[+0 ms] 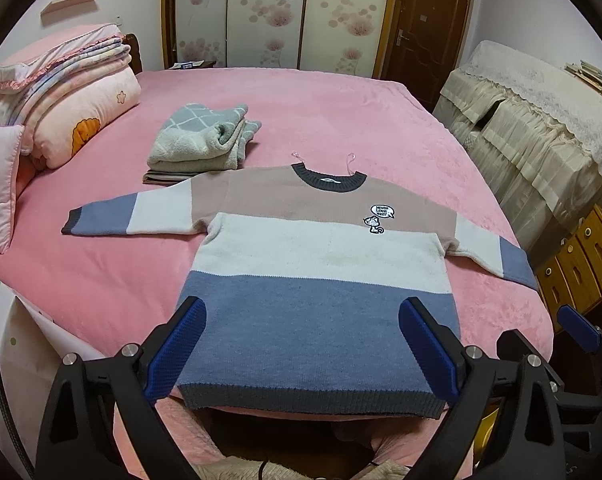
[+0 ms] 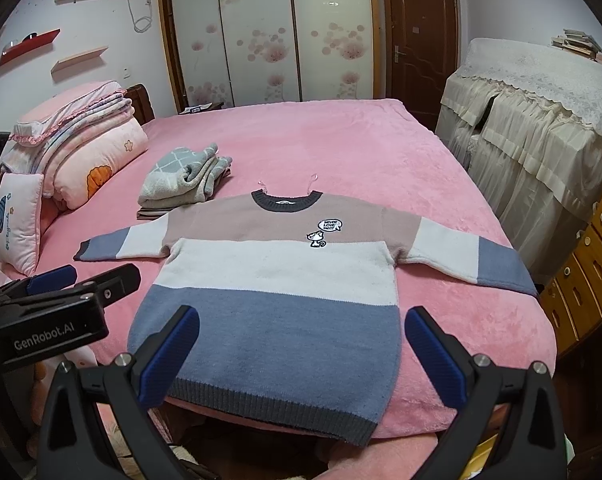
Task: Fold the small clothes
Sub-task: 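Reach the right gripper to a sleeve's dark grey cuff and grasp it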
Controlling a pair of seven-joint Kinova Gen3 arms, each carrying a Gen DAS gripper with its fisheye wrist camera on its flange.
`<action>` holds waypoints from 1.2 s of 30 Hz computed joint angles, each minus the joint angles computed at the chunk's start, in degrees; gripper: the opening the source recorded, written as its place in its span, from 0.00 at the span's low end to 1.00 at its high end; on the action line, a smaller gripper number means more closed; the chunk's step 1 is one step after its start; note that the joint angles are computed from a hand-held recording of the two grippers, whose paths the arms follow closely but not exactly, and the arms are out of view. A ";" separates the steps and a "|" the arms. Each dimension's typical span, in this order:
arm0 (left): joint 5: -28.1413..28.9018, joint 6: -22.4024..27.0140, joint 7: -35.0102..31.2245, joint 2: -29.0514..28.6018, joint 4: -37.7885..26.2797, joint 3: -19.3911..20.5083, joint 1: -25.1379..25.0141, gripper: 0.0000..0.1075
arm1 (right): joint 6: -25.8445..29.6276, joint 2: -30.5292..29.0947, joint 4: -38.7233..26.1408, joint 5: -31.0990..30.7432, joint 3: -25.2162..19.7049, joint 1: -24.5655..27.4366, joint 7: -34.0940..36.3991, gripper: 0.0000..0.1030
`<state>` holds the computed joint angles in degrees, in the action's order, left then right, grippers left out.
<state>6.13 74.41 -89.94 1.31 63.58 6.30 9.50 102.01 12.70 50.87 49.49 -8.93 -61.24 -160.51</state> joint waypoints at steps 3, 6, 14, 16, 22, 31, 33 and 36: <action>-0.04 0.05 -0.04 0.04 -0.05 0.03 0.05 0.90 | -0.09 -0.21 0.65 0.27 -0.15 -0.20 -0.53 1.00; -0.31 0.36 -0.05 0.22 -0.37 0.15 0.23 0.90 | -0.31 -0.63 1.34 0.21 -0.34 -0.04 -1.20 1.00; -3.09 0.36 0.58 0.81 -1.37 1.46 2.42 0.90 | -1.09 -2.43 4.35 1.29 -1.55 1.06 -2.61 1.00; -4.17 0.11 0.40 1.13 -1.87 2.05 3.50 0.90 | -1.20 -3.38 5.78 1.90 -2.09 1.52 -3.75 1.00; -3.99 -3.17 -1.62 2.75 -3.54 3.30 6.34 0.90 | 0.38 -6.96 10.50 3.87 -4.26 4.43 -6.78 1.00; -6.64 -5.72 -1.14 10.69 -14.02 5.04 15.09 0.90 | 3.86 -14.43 19.67 4.67 -7.35 13.21 -11.68 1.00; -9.44 -6.69 -1.22 13.04 -16.70 4.94 18.75 0.90 | 4.03 -16.60 22.02 4.19 -7.36 15.87 -12.38 1.00; -14.20 -7.95 -1.03 16.87 -20.58 3.82 24.71 0.91 | 3.85 -19.81 25.30 3.54 -6.78 19.96 -12.21 0.99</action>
